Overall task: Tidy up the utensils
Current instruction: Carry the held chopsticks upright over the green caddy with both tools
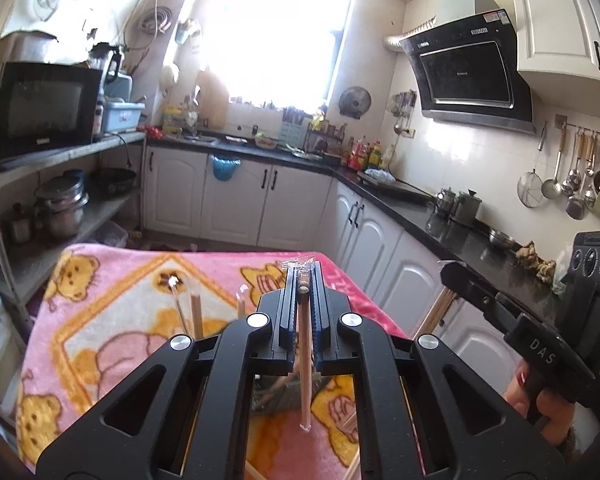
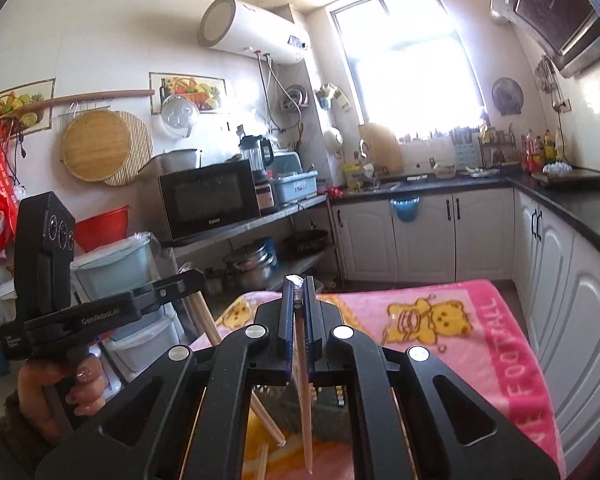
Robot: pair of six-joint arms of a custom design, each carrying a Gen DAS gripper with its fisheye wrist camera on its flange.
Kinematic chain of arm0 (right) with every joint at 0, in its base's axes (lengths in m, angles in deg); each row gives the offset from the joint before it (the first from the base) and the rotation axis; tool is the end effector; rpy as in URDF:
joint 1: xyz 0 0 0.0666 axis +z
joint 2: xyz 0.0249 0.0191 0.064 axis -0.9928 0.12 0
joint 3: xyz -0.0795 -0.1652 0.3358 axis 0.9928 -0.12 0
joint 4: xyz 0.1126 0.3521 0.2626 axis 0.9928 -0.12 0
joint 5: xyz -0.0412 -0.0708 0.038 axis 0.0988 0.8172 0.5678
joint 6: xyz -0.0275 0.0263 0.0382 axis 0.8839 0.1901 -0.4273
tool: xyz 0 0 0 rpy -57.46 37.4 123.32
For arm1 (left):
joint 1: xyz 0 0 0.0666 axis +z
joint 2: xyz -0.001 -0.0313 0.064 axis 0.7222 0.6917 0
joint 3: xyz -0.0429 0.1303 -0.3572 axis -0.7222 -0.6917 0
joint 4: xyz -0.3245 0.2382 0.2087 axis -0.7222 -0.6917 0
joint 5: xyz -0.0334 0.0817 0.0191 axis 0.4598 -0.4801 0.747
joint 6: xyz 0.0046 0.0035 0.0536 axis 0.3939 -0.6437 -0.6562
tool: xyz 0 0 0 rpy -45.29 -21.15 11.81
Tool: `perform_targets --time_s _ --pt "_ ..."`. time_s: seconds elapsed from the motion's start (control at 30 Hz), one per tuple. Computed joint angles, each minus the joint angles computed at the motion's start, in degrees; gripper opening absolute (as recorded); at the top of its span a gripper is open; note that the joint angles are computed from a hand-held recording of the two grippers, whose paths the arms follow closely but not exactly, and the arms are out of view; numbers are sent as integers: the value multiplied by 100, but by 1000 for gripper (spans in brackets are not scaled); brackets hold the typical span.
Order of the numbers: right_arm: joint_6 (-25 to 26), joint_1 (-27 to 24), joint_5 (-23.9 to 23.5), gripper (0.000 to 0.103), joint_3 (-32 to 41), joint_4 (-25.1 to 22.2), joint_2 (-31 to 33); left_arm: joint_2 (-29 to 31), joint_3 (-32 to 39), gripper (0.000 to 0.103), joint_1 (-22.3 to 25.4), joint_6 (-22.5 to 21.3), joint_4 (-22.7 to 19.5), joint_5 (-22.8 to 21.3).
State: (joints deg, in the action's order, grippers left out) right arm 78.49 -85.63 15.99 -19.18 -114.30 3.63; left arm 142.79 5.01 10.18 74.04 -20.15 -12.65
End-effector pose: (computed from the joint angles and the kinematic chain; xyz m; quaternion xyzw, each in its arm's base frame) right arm 0.4049 0.0059 0.5562 -0.1952 0.7358 0.2847 0.5826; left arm 0.3626 -0.2481 0.5657 -0.0017 0.8097 -0.1326 0.5717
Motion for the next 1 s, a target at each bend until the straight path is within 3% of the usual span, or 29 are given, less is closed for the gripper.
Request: perform_targets --time_s 0.33,1.0 --pt "-110 213 275 5 430 319 273 51 229 3 242 -158 67 -474" --pt "-311 480 845 5 762 765 922 195 -106 4 746 174 344 -614"
